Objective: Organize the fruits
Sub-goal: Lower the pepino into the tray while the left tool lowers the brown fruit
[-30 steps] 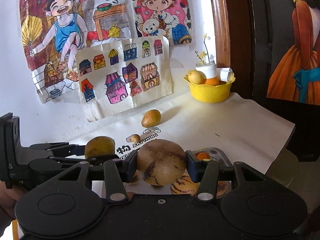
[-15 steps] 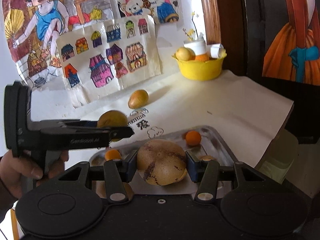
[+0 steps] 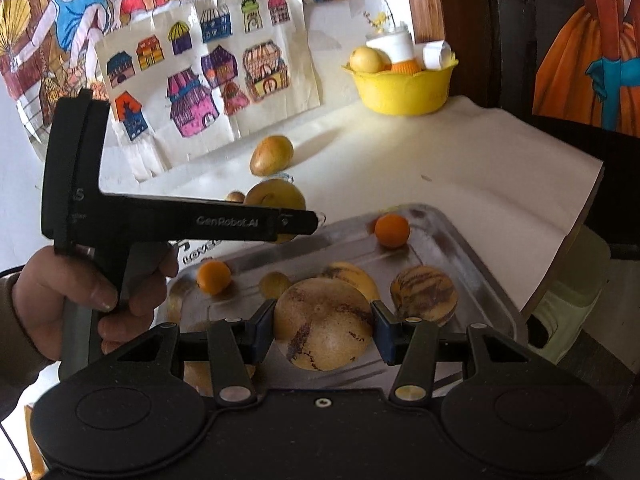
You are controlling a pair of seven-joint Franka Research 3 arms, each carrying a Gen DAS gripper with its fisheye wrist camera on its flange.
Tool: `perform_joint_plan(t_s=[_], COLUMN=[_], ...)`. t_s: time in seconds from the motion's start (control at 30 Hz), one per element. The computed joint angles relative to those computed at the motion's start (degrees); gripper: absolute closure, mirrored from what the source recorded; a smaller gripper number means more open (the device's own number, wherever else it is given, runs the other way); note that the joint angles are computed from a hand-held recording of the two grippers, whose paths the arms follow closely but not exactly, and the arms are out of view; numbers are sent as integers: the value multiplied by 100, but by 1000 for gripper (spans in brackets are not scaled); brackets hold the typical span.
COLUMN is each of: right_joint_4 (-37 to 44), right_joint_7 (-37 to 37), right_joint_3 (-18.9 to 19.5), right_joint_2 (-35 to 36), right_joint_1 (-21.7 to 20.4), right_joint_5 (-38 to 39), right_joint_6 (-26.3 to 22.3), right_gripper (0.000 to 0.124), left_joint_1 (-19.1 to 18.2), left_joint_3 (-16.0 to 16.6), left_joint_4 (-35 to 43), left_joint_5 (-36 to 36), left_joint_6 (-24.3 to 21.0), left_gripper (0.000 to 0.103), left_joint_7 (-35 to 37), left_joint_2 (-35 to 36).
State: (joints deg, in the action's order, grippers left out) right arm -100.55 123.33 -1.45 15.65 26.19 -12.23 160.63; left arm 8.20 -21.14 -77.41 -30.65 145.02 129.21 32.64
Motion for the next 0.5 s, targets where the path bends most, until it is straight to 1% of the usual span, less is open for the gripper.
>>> perform_joint_plan(t_s=[0.2, 0.43, 0.5], right_joint_4=[38, 146, 197], right_joint_7=[-236, -470, -477], right_joint_3=[108, 137, 91], right_joint_2=[92, 208, 255], right_joint_1=[-61, -33, 22], right_joint_5=[284, 409, 334], right_joint_6=[-75, -242, -292], right_gripper=[72, 72, 72], left_joint_1=[-107, -167, -187], left_joint_3=[66, 70, 85], left_joint_4=[225, 415, 442], left_joint_5=[205, 378, 437], left_joint_6=[-172, -245, -264], left_gripper=[42, 42, 42], left_joint_7=[-206, -370, -439], left_joint_2=[197, 356, 380])
